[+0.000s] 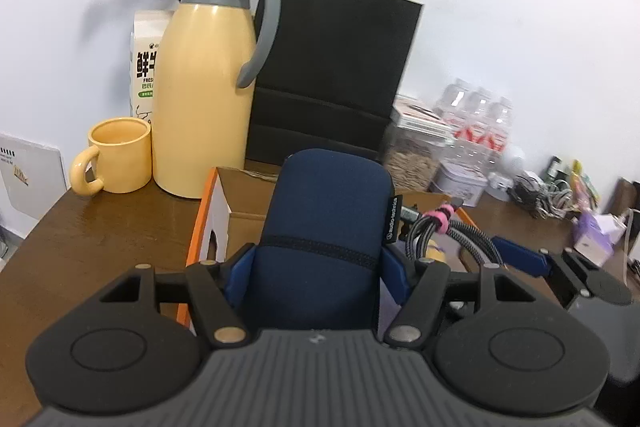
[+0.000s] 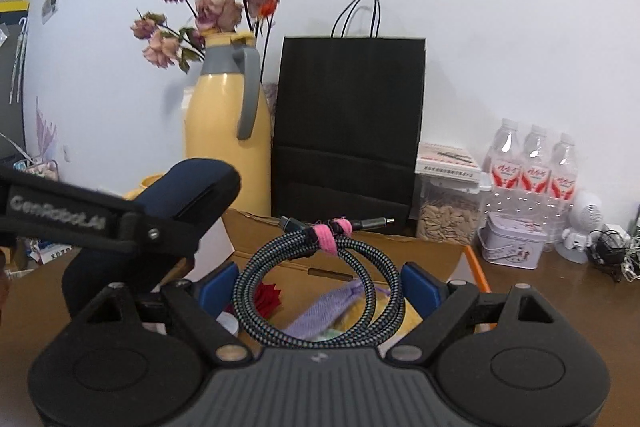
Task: Organize objects
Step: 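Carry the navy case and black cable into the box and open both tools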
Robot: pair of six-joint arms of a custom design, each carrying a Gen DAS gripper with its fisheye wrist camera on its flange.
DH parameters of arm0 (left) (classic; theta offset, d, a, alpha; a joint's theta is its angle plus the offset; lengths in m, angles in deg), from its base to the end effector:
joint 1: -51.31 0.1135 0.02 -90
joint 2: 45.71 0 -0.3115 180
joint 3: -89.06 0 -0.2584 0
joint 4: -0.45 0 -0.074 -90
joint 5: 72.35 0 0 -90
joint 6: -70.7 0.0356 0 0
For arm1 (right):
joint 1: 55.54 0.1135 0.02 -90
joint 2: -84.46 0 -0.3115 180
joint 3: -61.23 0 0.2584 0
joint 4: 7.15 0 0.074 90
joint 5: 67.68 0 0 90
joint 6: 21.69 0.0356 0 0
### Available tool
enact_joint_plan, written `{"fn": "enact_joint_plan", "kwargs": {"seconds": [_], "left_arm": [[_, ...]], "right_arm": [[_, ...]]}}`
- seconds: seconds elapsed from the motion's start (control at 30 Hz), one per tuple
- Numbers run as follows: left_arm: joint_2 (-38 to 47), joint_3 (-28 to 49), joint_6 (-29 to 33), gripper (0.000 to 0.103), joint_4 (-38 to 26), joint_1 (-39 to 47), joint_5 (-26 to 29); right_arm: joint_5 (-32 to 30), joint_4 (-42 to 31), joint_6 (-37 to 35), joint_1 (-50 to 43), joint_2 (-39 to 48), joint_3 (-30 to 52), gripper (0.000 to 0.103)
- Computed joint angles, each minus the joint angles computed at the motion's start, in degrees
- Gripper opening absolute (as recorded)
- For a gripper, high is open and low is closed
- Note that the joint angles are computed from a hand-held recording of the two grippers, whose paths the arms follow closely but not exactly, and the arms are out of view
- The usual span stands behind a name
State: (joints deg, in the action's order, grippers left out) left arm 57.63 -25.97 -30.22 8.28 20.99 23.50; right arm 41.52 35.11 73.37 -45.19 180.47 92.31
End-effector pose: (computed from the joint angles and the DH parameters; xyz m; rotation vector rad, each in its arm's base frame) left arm 0.3337 -0.1994 0.2006 0.4234 2.1051 -0.5343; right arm 0.2593 0.0354 0.1478 0.1284 1.9421 -0.1515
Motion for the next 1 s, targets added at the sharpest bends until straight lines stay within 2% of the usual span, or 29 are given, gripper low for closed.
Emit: {"fn": "enact_joint_plan", "kwargs": {"seconds": [0.27, 0.6, 0.7, 0.73, 0.77, 0.8, 1.0], "left_arm": [[10.5, 9.4, -1.8, 0.066, -2.1, 0.2, -2.3], [13.5, 10.9, -0.3, 0.067, -2.0, 0.1, -4.0], [13.2, 9.2, 0.1, 0.078, 1.4, -0.6, -5.6], [12.9, 8.3, 0.4, 0.097, 3.2, -0.8, -6.2], [12.8, 7.3, 0.5, 0.103, 5.4, -1.0, -6.7], [12.6, 6.5, 0.5, 0.103, 7.2, -1.4, -7.6], [12.3, 6.6, 0.6, 0.103, 6.8, -1.6, -8.7]], "right_arm": [[-3.3, 2.5, -0.2, -3.7, 10.4, 6.4, 0.087], [-4.1, 0.5, 0.2, -4.8, 11.2, 7.1, 0.088], [-4.0, -1.6, 0.9, -4.9, 10.6, 7.5, 0.091], [-3.5, -1.6, 1.2, -4.8, 10.7, 7.5, 0.094], [-3.1, -1.7, 1.3, -4.7, 10.8, 7.6, 0.099], [-2.8, -1.8, 1.5, -4.7, 10.8, 7.6, 0.102], [-2.8, -2.4, 1.8, -4.8, 10.4, 7.5, 0.103]]}}
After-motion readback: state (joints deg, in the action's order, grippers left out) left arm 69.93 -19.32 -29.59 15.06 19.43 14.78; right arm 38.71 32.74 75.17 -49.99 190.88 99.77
